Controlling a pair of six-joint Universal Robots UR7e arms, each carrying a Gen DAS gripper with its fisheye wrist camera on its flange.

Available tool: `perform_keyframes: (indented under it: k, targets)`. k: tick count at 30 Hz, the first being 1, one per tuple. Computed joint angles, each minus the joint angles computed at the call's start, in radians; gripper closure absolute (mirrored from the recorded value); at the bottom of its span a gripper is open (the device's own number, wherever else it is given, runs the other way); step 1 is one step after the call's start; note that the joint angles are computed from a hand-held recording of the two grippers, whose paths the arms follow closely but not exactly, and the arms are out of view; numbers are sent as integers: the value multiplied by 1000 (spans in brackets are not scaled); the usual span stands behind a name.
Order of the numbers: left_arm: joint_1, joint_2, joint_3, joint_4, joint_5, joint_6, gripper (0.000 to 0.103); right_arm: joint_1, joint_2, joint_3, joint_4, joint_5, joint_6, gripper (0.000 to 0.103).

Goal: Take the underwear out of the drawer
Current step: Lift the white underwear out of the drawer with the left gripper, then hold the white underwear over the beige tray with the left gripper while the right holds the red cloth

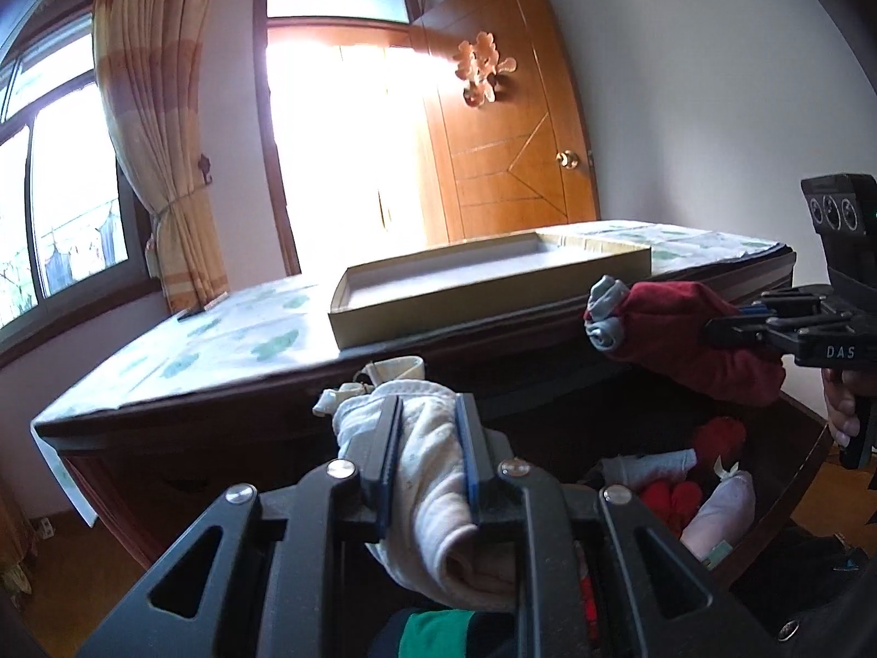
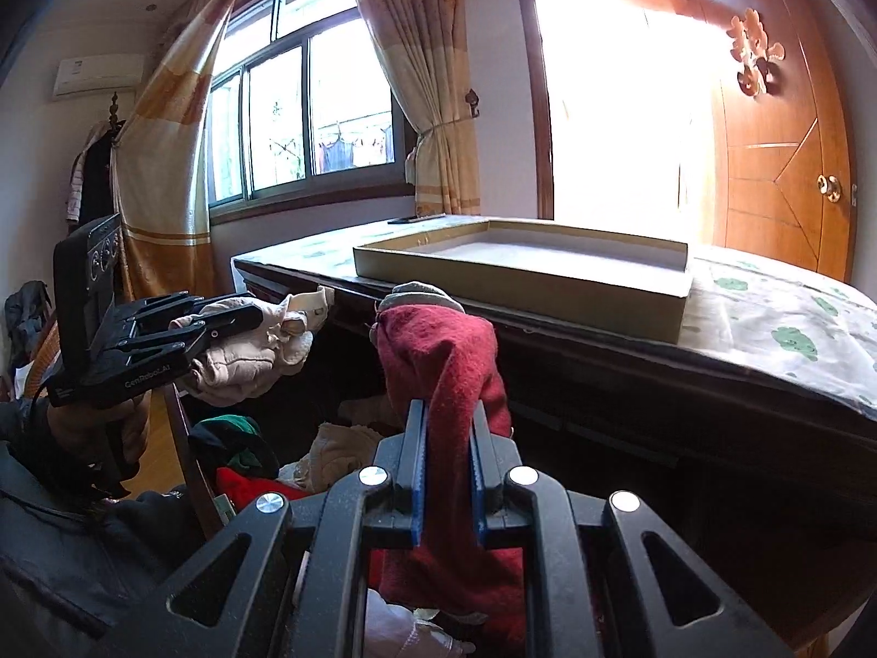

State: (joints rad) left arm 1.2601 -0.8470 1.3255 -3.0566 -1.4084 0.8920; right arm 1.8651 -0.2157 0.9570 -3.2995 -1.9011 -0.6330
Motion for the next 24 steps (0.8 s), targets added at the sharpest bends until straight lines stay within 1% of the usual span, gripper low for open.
perform_keyframes:
  k: [11,24]
  targets:
    - [-6,-15,65,-161,-47,84,86,-2,-8,33,-59,46,-39,89]
    - [-6,-21,100,-298,-96,128,86,-5,-17,80,-157,101,-69,89]
